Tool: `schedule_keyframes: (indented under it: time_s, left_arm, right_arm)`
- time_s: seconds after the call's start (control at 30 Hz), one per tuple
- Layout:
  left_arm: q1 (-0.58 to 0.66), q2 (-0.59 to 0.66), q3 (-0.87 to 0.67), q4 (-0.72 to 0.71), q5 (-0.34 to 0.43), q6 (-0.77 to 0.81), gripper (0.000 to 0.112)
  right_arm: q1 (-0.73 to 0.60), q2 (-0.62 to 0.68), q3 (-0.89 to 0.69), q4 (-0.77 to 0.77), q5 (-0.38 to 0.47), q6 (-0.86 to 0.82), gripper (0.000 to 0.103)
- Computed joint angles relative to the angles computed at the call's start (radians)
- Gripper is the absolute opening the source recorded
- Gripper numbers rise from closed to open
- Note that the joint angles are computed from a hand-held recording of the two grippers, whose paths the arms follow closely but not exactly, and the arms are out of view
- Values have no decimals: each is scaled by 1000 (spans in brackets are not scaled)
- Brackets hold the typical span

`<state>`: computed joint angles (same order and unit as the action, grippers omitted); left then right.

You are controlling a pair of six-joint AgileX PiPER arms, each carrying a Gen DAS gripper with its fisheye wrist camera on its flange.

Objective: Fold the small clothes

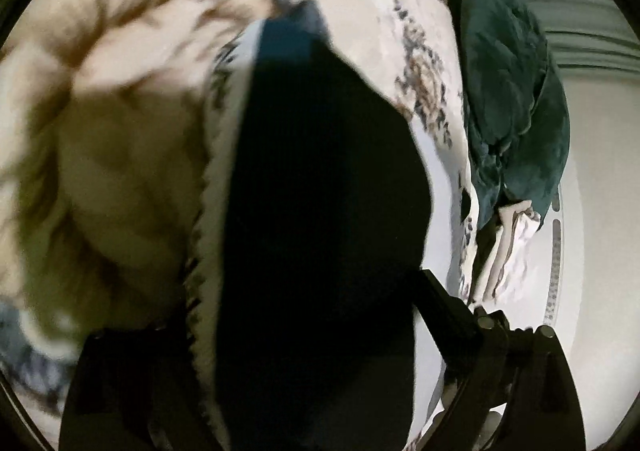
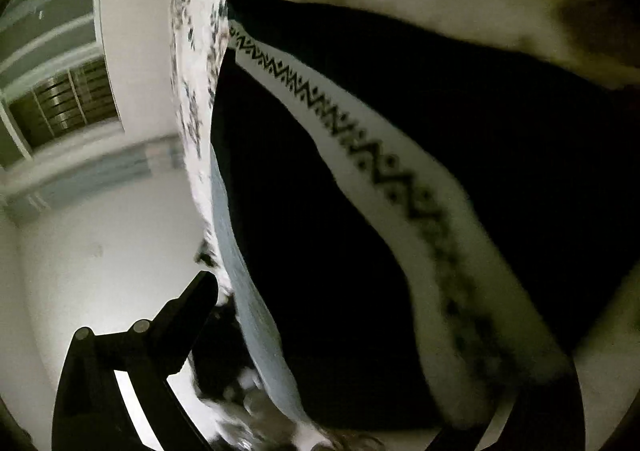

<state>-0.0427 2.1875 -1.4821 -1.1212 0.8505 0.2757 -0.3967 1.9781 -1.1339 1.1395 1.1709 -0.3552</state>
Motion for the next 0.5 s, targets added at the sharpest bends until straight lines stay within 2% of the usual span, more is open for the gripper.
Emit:
schedule_keyframes:
  time_s: [0.07, 0.1, 0.13, 0.17, 0.2, 0.27, 0.37, 0.5]
  left_arm:
    - [-17, -17, 4, -29, -44, 22, 61]
    - [-23, -18, -7, -14, -55, 15, 45]
    - [-30, -22, -26, 16, -66, -3, 37]
    - [-29, -23, -42, 31, -67, -9, 34]
    - [-25, -18, -60, 41, -63, -19, 32]
    - [-7, 1, -107, 45, -25, -30, 30]
    - [3, 28, -219, 108, 39, -89, 29]
    - [18, 109, -477, 190, 154, -209, 29]
  right_arm:
    - [11, 9, 5, 35, -38, 17, 102]
    - [19, 10, 6, 49, -50, 19, 97]
    - [31, 7, -2, 48, -64, 25, 87]
    - [46, -1, -15, 15, -77, 49, 55]
    - [61, -5, -30, -12, -83, 66, 42]
    - [77, -43, -31, -38, -100, 82, 36]
    - [99, -103, -55, -89, -111, 124, 31]
    - [130, -130, -164, -127, -111, 204, 30]
